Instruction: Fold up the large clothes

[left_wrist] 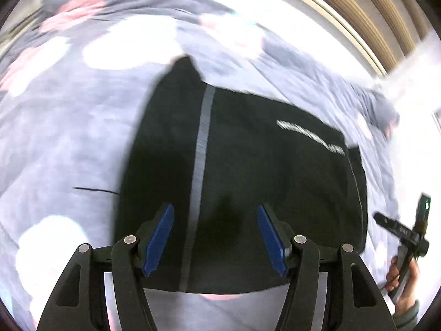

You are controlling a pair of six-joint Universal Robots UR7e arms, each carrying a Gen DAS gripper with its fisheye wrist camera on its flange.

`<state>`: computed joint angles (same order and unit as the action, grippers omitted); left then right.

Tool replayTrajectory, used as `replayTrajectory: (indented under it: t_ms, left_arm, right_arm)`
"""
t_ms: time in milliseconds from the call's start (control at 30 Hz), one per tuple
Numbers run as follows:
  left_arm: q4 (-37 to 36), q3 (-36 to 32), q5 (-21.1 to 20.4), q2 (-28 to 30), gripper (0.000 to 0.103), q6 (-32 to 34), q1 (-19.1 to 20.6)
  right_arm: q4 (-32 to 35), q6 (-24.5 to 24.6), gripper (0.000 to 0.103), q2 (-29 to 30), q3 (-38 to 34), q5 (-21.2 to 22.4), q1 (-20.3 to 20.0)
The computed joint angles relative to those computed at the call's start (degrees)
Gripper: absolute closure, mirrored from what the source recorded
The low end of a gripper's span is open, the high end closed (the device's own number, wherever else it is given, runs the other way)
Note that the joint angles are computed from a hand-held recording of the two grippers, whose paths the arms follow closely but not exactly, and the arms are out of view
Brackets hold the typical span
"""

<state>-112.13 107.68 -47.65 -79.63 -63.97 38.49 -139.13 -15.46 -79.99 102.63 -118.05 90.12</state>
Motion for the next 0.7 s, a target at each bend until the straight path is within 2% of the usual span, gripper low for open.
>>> replayTrajectory:
  t_ms: [100, 200, 333, 433, 600, 700]
  left_arm:
    - [-0.14, 2.06, 1.11, -3.79, 0.038, -1.76, 0.86]
    - [-3.02, 2.95, 1.16, -5.16, 0.037, -0.92, 2.95]
    - [-7.78, 2.71, -0.55, -3.82, 0.035, 1.73, 6.78]
    - [-11.83, 2.84, -3.69, -2.56, 0.033, 3.96, 10.46]
    - [-18.31, 2.94, -11.59, -0.04, 0.032, 8.3, 15.59]
    - [-20.44, 2.41, -14.69, 1.85, 0.029, 10.58, 17.55]
  right_arm:
    - [-0.46, -0.33, 0.02, 0.25, -1.3, 0.14, -0.89]
    - [-0.39, -1.57, 0.017, 0.8, -2.67, 0.73, -1.85]
    - [-0.53, -0.94, 0.016, 3.72, -3.99, 0.91, -2.45]
    - [-0.71, -0.97, 0.016, 5.54, -4.62, 0.89, -2.94]
    - [-0.35, -1.43, 0.016, 7.19, -5.1, 2.29, -4.64]
    - [1.3, -0.67, 0.01, 8.04, -6.33, 4.81, -6.09]
